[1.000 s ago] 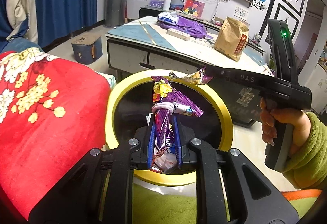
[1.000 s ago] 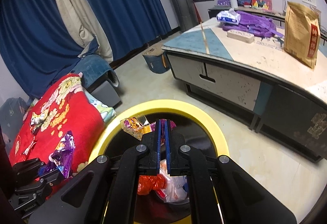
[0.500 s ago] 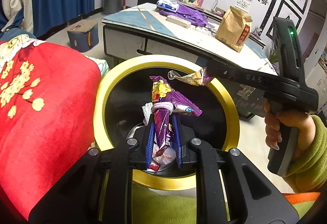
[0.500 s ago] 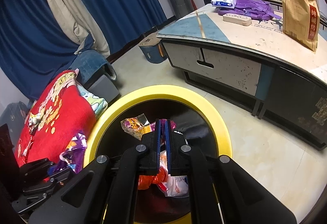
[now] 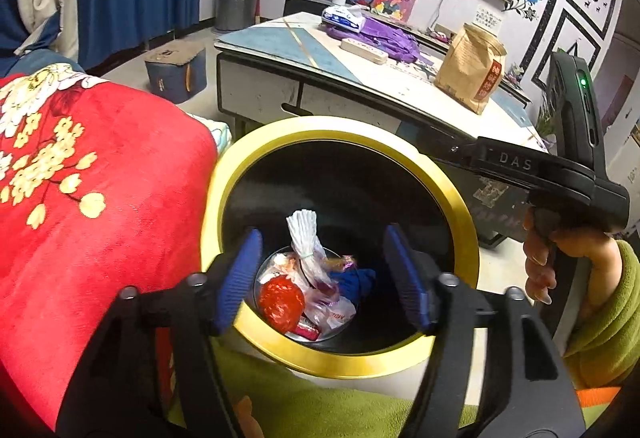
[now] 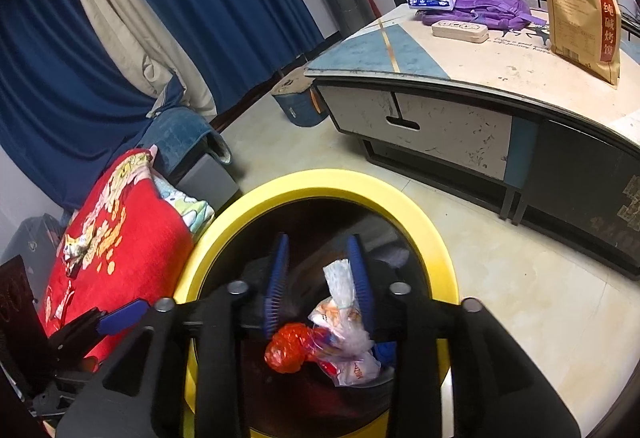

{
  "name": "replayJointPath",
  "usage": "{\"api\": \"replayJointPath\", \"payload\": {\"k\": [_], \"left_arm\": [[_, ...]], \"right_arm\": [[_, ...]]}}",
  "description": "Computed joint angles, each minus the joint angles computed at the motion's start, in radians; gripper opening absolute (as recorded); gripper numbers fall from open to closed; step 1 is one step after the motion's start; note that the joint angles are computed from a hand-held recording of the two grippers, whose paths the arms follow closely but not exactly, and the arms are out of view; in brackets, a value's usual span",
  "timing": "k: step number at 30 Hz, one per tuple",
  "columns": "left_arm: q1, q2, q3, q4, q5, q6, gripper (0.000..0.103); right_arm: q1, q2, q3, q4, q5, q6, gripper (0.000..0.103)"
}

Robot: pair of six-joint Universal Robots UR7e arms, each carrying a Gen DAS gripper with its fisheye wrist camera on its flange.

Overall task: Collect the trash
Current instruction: 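Move both open tools back over the bedspread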

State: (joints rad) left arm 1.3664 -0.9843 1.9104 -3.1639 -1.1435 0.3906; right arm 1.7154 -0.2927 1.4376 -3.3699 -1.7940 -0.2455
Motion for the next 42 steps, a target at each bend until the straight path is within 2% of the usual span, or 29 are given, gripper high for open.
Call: {"api": "replayJointPath", "payload": {"k": [3, 4, 6, 9, 17, 31, 42], "left_arm": [[-0.002, -0.009, 0.010, -0.019, 0.004, 0.000, 0.075], [-0.003, -0.011, 0.012, -0.025, 0.005, -0.001, 0.084], [-0.004, -0.016, 0.017, -0.043, 0.001, -0.005, 0.092], [-0.005, -0.026, 0.028, -0.079, -0.001, -0.002, 0.092], [-0.020, -0.051, 0.066, -0.188, 0.037, 0.029, 0.092], [-0.020, -0.115, 0.117, -0.370, 0.120, 0.024, 0.092], [-0.016, -0.167, 0.133, -0.459, 0.193, 0.008, 0.092]], "right_arm": [[0.003, 0.000, 0.003, -0.016, -0.004, -0.003, 0.042], [0.005, 0.000, 0.003, -0.024, -0.008, -0.007, 0.042], [0.010, 0.003, 0.004, -0.041, -0.014, -0.018, 0.049], [0.020, 0.008, 0.006, -0.075, -0.027, -0.041, 0.058], [0.046, 0.016, 0.010, -0.137, -0.035, -0.109, 0.067], [0.102, 0.028, -0.001, -0.105, 0.000, -0.179, 0.069], [0.155, 0.048, -0.032, -0.037, 0.031, -0.225, 0.070]]}}
